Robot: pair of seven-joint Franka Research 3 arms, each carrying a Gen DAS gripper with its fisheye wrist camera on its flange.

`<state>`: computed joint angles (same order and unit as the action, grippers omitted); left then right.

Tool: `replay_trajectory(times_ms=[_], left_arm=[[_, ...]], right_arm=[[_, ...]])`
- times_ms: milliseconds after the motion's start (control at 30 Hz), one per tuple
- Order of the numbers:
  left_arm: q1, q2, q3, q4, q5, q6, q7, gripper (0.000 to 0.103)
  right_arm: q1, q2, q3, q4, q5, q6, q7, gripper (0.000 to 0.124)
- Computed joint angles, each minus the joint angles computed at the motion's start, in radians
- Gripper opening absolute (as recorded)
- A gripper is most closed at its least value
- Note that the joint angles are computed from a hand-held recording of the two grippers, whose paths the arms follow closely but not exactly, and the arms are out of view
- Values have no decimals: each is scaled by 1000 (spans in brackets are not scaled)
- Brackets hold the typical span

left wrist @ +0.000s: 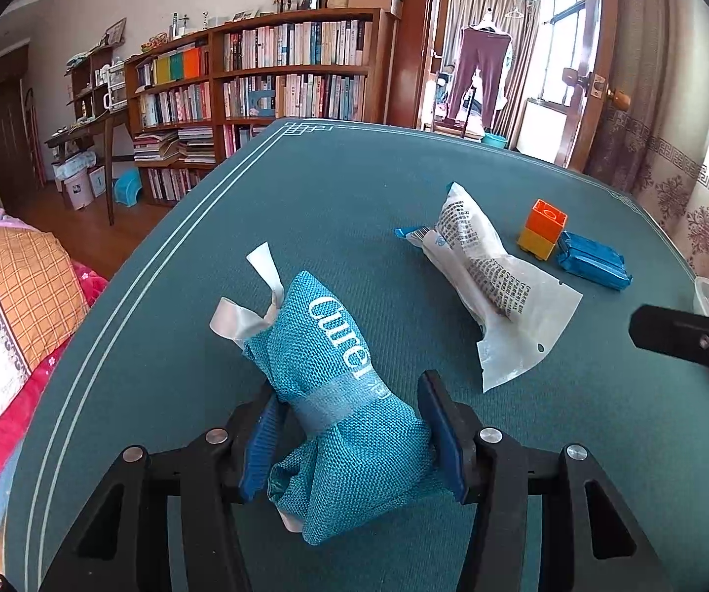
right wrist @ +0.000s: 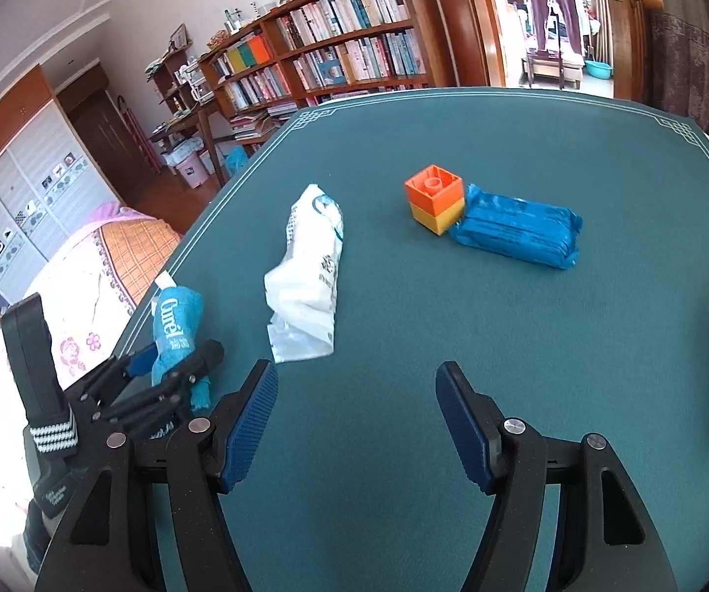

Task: Organize objects
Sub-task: 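Grasp the white cotton-swab bag with the right gripper while the left holds the cloth bag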

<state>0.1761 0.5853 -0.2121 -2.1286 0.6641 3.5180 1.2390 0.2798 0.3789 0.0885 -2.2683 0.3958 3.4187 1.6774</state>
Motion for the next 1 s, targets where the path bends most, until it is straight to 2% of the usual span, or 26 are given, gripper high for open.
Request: replay_trajectory(times_ms=[33,100,200,233,333,433,567,633,733,800,1000], left_arm=[[-10,-1,11,-3,-12,8,2,57],[8,5,-1,-2,-6,15,-13,57],[36,12,-18,1,10,23,-46,57],[34,13,-15,2,11,25,-51,57],[4,9,15,-8,-6,56,-47,57],[-19,4,39,-18,-19,77,-40,57],[-6,7,31,-13,2,77,-61,57],[-4,8,29,-11,10,73,-69,57],[-7,7,32,-9,14,72,-72,57],[-7,7,33,-7,17,71,-75,57],[-9,9,36,-6,23,72,-75,57]], right_arm=[[-15,25,8,36,-13,-5,1,68],[-51,77,31,111,-43,-13,2,68],[-147,150,114,213,-98,-43,10,68],[-185,175,153,243,-119,-51,9,68],[-224,237,197,324,-145,-85,-5,67],[-186,284,164,402,-133,-136,-25,63],[-117,329,96,486,-96,-209,-43,52],[-86,346,62,516,-79,-239,-44,51],[-61,351,36,517,-60,-234,-54,49],[-64,353,42,522,-51,-238,-63,44],[-95,318,88,456,-24,-204,-103,42]])
